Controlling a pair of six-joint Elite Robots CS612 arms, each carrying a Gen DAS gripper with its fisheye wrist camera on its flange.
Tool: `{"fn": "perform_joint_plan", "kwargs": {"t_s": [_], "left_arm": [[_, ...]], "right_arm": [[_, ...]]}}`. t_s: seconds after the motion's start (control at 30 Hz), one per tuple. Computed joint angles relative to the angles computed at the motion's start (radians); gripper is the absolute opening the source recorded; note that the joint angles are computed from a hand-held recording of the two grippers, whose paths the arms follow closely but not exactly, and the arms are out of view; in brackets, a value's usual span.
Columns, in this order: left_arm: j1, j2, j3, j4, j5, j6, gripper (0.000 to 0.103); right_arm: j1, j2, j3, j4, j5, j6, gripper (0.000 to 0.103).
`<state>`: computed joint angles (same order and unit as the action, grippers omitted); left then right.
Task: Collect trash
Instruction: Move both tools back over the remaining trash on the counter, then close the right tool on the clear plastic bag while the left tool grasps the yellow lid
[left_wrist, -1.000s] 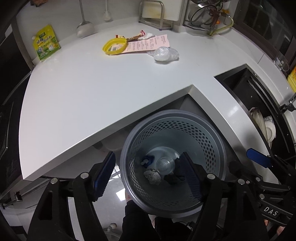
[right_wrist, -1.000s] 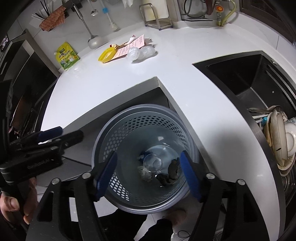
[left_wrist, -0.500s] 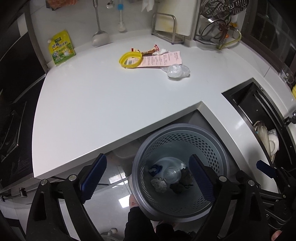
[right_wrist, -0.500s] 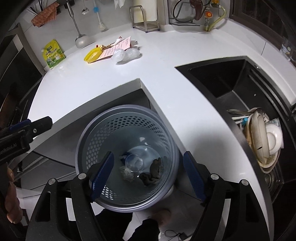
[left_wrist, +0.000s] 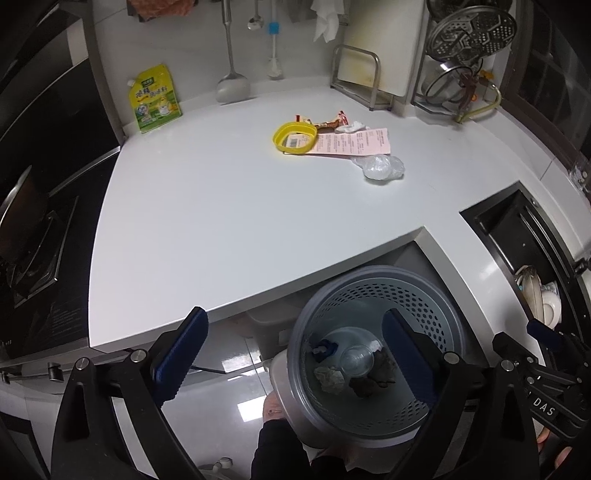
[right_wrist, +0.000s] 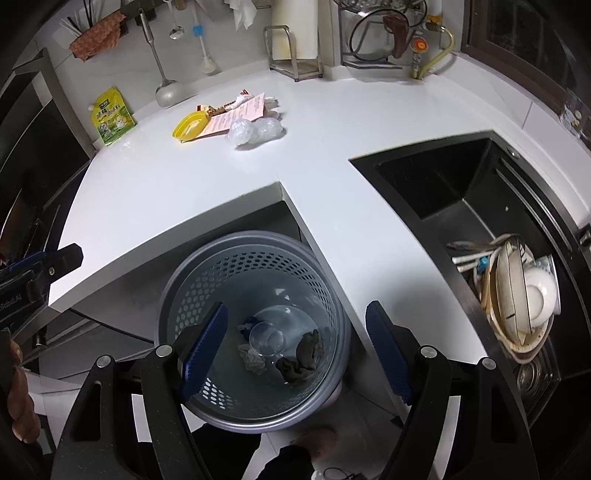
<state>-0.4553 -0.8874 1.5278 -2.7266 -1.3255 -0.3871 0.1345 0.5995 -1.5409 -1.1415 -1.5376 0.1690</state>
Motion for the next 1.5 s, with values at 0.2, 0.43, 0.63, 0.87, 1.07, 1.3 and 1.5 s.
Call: {"fn": "perform_joint_plan", "kwargs": {"t_s": [0.2,0.43,0.63,0.87,1.07,1.3,1.5], "left_arm": [[0.016,0.003,-0.013,-0.009,0.02,-0.001,0.093],[0.044,0.042,-0.087,-0.008,0.021,0.038,0.094],[0.069,0.097,-0.184,0.013,-0.015,0.087,0.094],[0.093,0.173,-0.31,0.053,-0.066,0.155,0.094],[0.111,0.249,-0.436,0.109,-0.121,0.219,0.094],[0.127,0.341,-0.591,0.179,-0.168,0.274,0.094],[0.134,0.417,-0.719,0.237,-0.194,0.298,0.094]], "right_arm": [[0.005,-0.017,0.042,-0.04,-0.001,-0.011,0.074],[0.016,-0.053,0.127,-0.11,-0.015,0.015,0.074],[0.026,-0.1,0.224,-0.19,-0.043,0.027,0.074],[0.033,-0.158,0.357,-0.277,-0.066,0.062,0.074],[0.038,-0.204,0.469,-0.328,-0.084,0.092,0.074],[0.04,-0.25,0.598,-0.397,-0.097,0.138,0.074],[0.039,-0.276,0.682,-0.448,-0.101,0.167,0.074]]}}
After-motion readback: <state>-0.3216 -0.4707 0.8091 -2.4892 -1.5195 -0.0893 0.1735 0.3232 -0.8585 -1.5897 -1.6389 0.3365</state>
